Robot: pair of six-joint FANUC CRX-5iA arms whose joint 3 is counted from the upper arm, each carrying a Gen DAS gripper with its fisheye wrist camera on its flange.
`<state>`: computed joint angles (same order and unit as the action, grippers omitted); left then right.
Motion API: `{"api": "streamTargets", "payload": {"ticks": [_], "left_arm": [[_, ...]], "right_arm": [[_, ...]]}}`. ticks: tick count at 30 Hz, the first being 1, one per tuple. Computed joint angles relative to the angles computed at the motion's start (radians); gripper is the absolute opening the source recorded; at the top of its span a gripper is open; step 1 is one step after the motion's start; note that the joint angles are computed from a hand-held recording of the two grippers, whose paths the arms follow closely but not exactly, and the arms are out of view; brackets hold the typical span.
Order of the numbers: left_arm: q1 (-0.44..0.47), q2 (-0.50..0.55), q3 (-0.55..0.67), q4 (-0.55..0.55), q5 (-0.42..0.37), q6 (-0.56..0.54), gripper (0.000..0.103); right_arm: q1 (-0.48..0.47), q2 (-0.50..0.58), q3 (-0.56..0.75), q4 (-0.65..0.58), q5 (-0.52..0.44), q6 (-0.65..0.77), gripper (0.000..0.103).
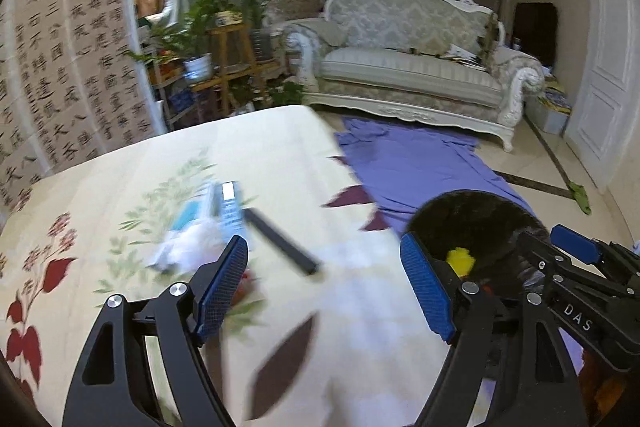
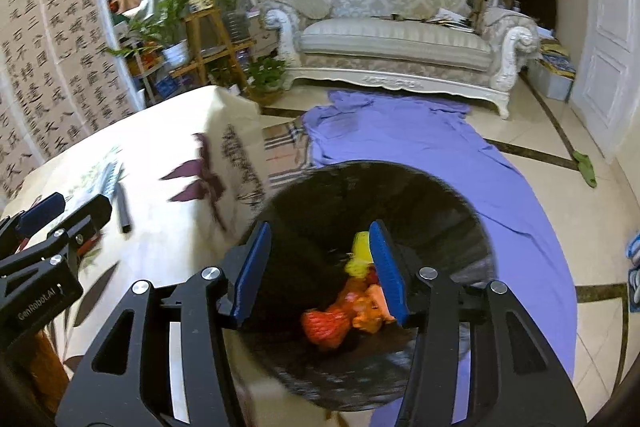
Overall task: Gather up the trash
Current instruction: 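Move both grippers back to the items on the bed, then grasp the red can with the right gripper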
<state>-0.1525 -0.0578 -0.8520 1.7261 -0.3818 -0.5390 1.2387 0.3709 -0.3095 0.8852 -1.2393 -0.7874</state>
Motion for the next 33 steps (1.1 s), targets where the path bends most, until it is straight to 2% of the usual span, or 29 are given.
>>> {"api": "streamTargets", "payload": {"ticks": [4, 8, 12, 16, 24, 27, 33], "left_arm": [[0.046, 0.008, 0.009, 0.043, 0.016, -0.039, 0.076], [0.069, 0.023, 0.023, 0.153, 0.059, -0.123, 0.076], [0.11, 0.048, 0.047, 0.205, 0.085, -0.167, 0.076], [0.196, 0.088, 0.077, 0.139, 0.067, -0.122, 0.076], [0.286, 0.148, 0.127, 0.102, 0.049, -0.09, 0.076], [0.317, 0.168, 0.144, 0.065, 0.033, -0.052, 0.076], [0.36, 0.195, 0.168, -0.033, -0.007, 0.03, 0.076]], "right_arm": [[-0.013, 0.043, 0.066, 0.024, 0.027, 0.06, 0.05], [-0.029, 0.091, 0.142, 0.044, 0.058, 0.131, 0.05], [-0.046, 0.147, 0.233, 0.054, 0.088, 0.217, 0.05], [-0.06, 0.215, 0.348, 0.047, 0.118, 0.326, 0.05], [-0.087, 0.331, 0.545, -0.005, 0.144, 0.484, 0.05], [-0.095, 0.362, 0.597, -0.024, 0.134, 0.502, 0.056], [-0.109, 0.427, 0.709, -0.098, 0.075, 0.573, 0.056]]}}
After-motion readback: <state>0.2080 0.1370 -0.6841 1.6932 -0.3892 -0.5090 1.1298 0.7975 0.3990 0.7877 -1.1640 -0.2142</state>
